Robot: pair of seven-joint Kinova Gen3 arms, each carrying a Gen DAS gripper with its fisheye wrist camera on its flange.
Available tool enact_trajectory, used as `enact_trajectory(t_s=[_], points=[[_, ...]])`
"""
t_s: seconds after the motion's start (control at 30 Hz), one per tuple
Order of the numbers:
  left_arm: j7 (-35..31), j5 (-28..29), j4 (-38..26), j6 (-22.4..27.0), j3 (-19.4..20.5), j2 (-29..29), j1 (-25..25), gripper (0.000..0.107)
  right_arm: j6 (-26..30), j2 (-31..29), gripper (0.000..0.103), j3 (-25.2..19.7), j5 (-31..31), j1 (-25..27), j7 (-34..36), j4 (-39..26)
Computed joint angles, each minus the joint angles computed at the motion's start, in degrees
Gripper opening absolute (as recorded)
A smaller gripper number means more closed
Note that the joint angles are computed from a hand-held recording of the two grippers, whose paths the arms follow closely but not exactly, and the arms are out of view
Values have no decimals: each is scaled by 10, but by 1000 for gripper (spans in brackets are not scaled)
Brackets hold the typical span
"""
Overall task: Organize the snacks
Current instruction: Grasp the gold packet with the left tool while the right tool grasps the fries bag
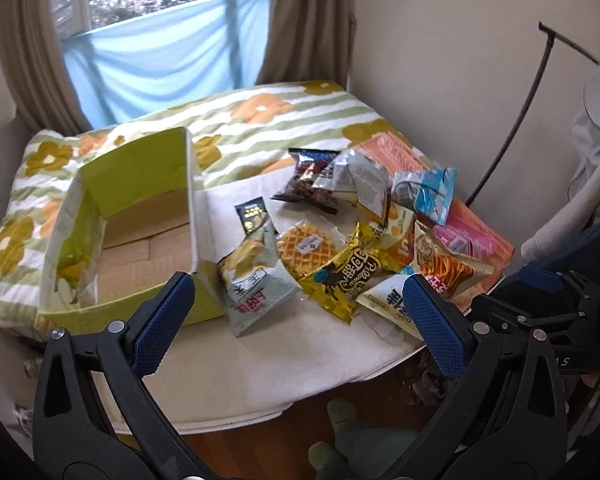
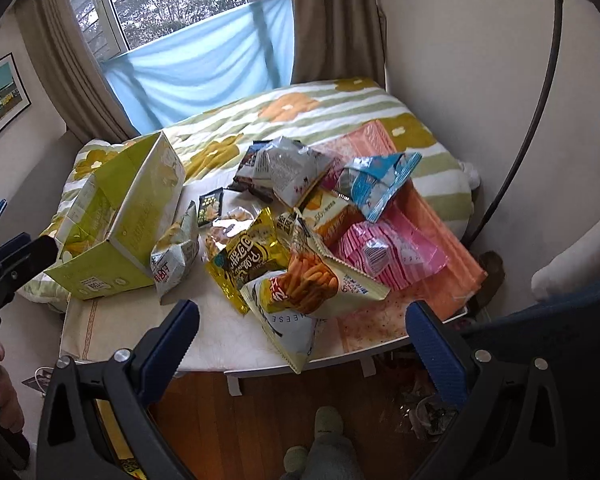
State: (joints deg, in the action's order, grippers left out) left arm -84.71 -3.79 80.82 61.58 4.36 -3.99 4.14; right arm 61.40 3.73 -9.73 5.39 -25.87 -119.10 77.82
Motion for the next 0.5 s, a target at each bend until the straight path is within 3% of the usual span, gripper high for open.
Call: enact_trajectory(t_s=[0.2,0.5], points=[[-93,31,-84,66,6,126,12,101,-5,48,103,10,-96,40,80,3],[-154,20,-199,154,2,267,41,92,-32,88,103,13,-163,64,165,13]])
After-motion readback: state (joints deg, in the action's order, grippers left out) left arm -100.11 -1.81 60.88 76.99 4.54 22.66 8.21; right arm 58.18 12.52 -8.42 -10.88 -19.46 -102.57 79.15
